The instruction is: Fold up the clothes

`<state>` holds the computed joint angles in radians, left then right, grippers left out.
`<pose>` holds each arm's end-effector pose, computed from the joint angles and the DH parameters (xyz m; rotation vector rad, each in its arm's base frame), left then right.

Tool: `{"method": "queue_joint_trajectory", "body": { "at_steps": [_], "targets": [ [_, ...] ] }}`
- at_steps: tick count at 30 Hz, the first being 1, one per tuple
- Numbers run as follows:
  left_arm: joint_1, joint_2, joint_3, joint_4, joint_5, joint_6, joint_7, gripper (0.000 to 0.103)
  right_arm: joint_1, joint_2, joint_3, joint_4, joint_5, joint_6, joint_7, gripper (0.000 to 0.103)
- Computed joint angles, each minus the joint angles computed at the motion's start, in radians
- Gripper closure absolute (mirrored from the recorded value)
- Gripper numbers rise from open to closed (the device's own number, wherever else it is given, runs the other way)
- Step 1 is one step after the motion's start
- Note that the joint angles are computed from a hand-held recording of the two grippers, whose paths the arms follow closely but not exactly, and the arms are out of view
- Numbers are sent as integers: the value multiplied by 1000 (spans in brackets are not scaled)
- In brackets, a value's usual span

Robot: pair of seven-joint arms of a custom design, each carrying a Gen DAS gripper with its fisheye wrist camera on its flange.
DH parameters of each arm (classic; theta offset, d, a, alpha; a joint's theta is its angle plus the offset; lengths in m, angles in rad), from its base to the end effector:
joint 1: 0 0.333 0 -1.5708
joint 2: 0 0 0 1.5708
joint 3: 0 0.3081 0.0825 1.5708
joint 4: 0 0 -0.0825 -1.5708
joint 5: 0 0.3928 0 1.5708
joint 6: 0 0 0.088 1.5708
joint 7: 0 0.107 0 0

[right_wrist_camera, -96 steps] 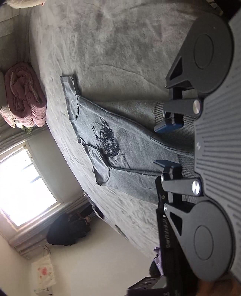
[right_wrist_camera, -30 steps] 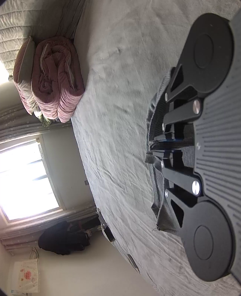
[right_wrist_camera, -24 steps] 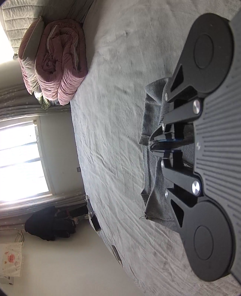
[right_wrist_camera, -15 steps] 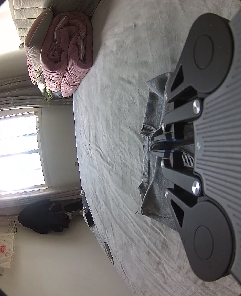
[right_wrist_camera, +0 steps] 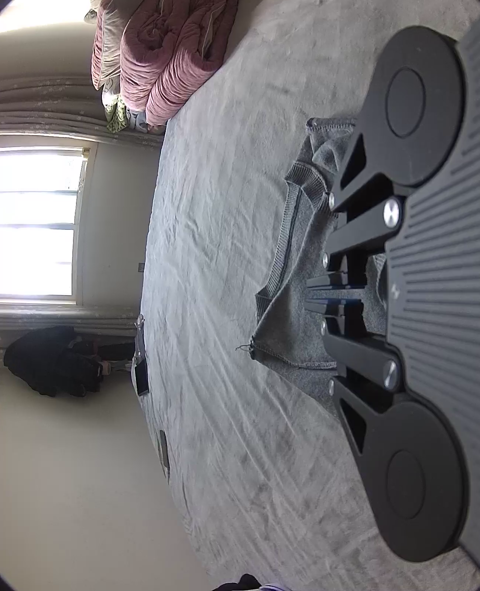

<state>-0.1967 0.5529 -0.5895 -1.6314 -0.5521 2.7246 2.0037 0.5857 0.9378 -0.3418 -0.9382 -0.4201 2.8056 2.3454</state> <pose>0.5728 -0.4461 0.3910 1.2578 -2.3969 1.1759 0.7552 0.3502 0.4267 -1.6328 1.5090 -0.9052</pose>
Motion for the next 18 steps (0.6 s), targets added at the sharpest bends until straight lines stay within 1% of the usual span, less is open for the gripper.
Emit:
{"method": "queue_joint_trajectory", "body": {
  "at_steps": [1,3,4,5,6,7,8,10,11,12,14,15,16,18],
  "targets": [
    [-1,-2,1,-2,3,2,1,98,-1,-9,5,-15,2,6,-3,99],
    [-3,-7,3,-9,9,4,0,98,13,-37,-20,-63,-3,22,39,97],
    [-4,-10,4,-12,12,5,0,98,20,-51,-39,-85,-3,18,75,86],
    [-6,-11,5,-12,16,5,-1,98,18,-67,-43,-108,5,12,105,82],
    [-11,-8,11,-7,24,3,-8,98,8,-83,-33,-130,16,11,121,80],
    [-16,-4,16,-1,31,-1,-16,98,-5,-95,-17,-142,28,-1,123,72],
    [-18,-2,17,1,35,-2,-20,98,-19,-103,2,-147,40,-20,113,68],
    [-15,-4,14,-2,40,1,-18,98,-48,-102,47,-132,58,-61,63,66],
    [-14,-5,13,-4,41,2,-16,98,-62,-96,70,-115,70,-84,32,62],
    [-13,-4,11,-4,43,2,-14,98,-70,-86,79,-95,81,-110,28,59],
    [-11,-4,9,-5,46,3,-9,98,-72,-69,68,-59,97,-161,82,43],
    [-11,-4,8,-6,47,3,-7,98,-71,-67,58,-55,101,-175,129,42],
    [-10,-4,7,-6,49,4,-5,98,-70,-82,44,-86,107,-164,207,42],
    [-17,2,12,1,59,4,-6,98,-78,-132,31,-184,134,-112,367,43]
  ]
}}
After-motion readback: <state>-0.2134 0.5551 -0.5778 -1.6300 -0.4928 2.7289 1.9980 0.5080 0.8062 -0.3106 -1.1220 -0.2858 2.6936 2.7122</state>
